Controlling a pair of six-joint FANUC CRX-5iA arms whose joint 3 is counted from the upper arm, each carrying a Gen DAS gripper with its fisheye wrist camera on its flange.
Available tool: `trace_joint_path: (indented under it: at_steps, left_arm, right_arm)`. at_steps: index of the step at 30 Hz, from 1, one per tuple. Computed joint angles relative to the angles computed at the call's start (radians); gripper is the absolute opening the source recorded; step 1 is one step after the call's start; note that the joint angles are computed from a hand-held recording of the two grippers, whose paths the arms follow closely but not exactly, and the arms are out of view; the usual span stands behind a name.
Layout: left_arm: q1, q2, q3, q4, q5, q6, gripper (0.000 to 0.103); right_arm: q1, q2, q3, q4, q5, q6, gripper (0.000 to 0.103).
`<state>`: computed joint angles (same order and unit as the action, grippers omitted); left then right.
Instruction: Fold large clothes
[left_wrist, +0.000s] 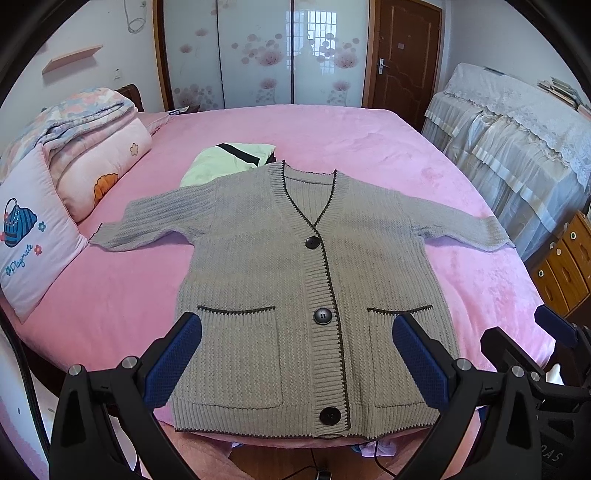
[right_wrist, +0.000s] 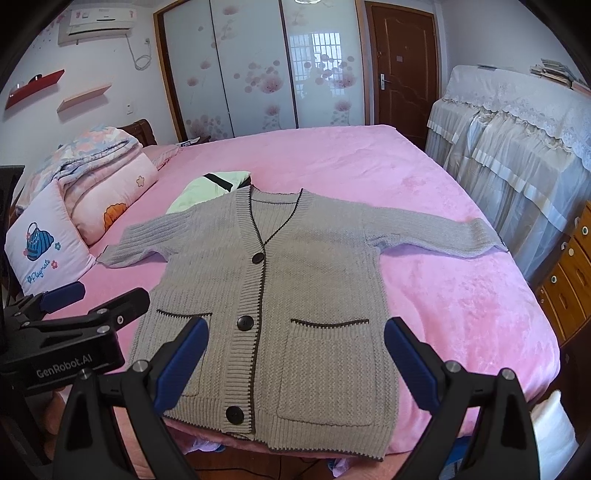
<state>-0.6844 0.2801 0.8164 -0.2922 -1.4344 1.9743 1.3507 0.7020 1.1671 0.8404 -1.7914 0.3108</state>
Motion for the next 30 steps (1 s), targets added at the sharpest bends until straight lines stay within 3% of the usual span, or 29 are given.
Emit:
trace_joint_path:
  at_steps: [27, 30]
  left_arm:
    - [-0.016, 0.036, 0.055, -0.005, -0.036, -0.003, 0.103]
    - [-0.021, 0.050, 0.076, -0.011, -0.047, -0.008, 0.103]
  right_arm:
    - [0.002, -0.097, -0.165, -0.025, 0.056, -0.081, 0.097]
    - [0.000, -0.143, -0.245, -0.030, 0.079, -0.104, 0.097]
